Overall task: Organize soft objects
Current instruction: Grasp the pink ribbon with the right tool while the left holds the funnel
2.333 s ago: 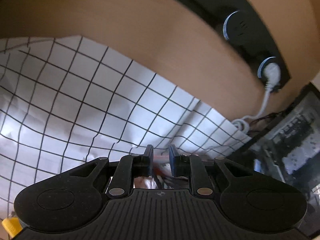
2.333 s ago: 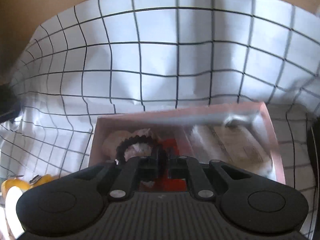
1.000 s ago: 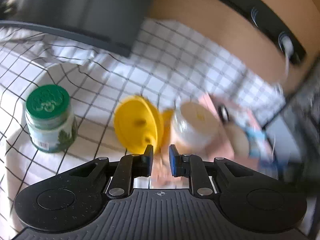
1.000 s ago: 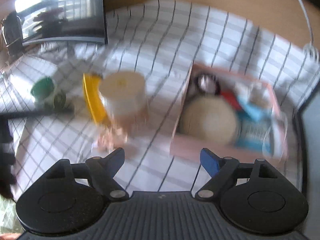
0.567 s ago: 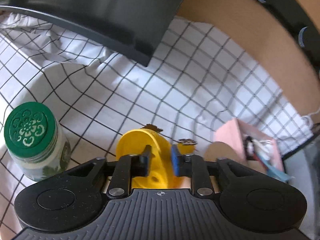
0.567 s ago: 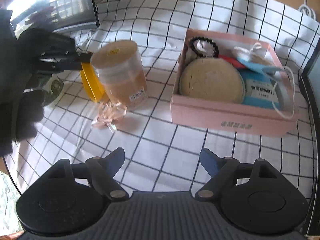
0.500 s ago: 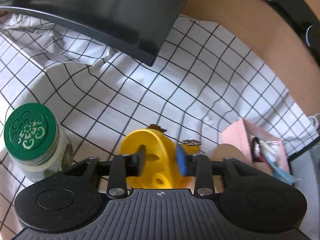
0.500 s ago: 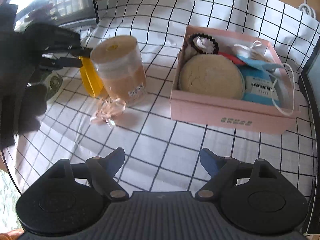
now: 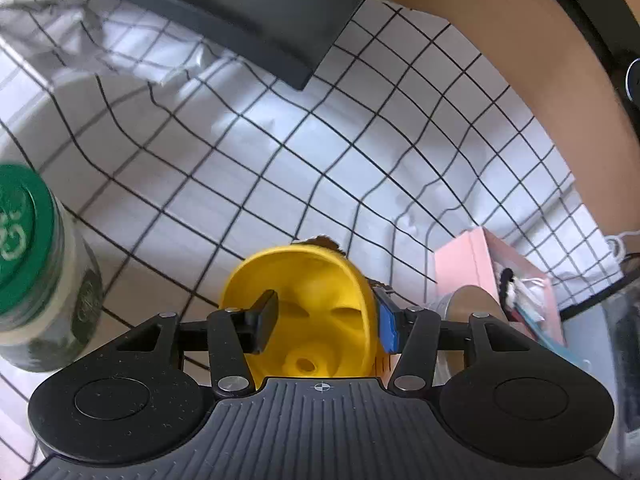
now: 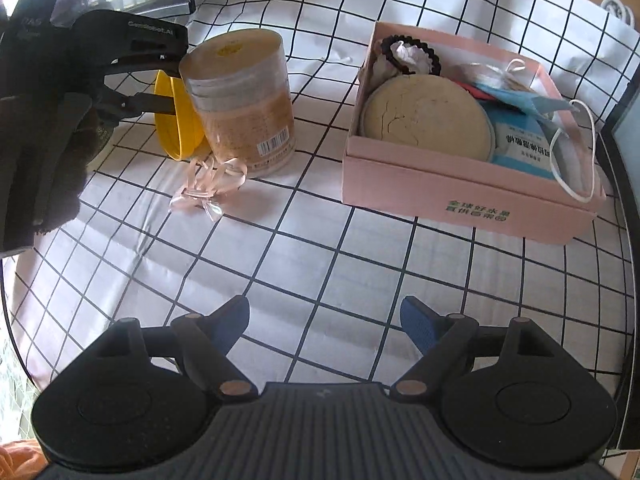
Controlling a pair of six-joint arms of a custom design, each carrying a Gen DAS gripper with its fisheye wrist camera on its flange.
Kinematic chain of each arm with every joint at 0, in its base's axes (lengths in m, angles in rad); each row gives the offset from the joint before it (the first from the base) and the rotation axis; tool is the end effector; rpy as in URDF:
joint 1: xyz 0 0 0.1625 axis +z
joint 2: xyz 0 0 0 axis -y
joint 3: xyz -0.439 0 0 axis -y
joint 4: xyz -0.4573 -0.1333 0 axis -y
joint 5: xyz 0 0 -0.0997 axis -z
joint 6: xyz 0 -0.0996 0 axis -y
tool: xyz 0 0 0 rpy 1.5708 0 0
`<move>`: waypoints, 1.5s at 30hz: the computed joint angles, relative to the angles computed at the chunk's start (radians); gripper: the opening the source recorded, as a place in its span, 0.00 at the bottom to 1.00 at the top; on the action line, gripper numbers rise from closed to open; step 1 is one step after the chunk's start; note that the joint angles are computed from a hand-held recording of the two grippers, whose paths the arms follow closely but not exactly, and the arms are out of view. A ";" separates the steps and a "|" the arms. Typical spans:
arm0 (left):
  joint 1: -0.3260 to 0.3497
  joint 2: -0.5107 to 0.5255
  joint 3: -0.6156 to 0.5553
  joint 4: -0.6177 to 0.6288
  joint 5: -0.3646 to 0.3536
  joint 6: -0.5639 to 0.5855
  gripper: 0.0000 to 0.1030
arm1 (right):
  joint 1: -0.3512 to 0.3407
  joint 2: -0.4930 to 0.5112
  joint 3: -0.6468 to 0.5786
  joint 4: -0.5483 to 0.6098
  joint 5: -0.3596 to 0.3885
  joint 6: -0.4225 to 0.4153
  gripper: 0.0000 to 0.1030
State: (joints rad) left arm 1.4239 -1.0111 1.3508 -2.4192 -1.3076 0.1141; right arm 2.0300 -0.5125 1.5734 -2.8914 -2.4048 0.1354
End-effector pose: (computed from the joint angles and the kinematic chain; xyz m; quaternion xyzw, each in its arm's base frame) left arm 0.0407 -0.8129 0.3467 0.0921 0.9556 -0.2515 0.1229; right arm 0.3722 -0.6184 -0.0604 0.0944 -0.9032 0.2308 0.3493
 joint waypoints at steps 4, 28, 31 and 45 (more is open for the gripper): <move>0.006 -0.028 0.047 -0.068 -0.032 0.106 0.46 | 0.004 0.011 -0.010 -0.009 -0.017 -0.007 0.81; 0.004 -0.114 0.148 -0.067 -0.082 0.480 0.32 | 0.012 0.036 0.008 -0.086 0.018 -0.015 0.81; -0.008 -0.095 0.160 -0.122 -0.019 0.472 0.34 | 0.012 0.034 0.008 -0.053 0.023 0.017 0.81; 0.011 -0.046 0.107 -0.100 -0.049 0.371 0.23 | 0.032 0.134 -0.072 -0.287 -0.029 -0.243 0.81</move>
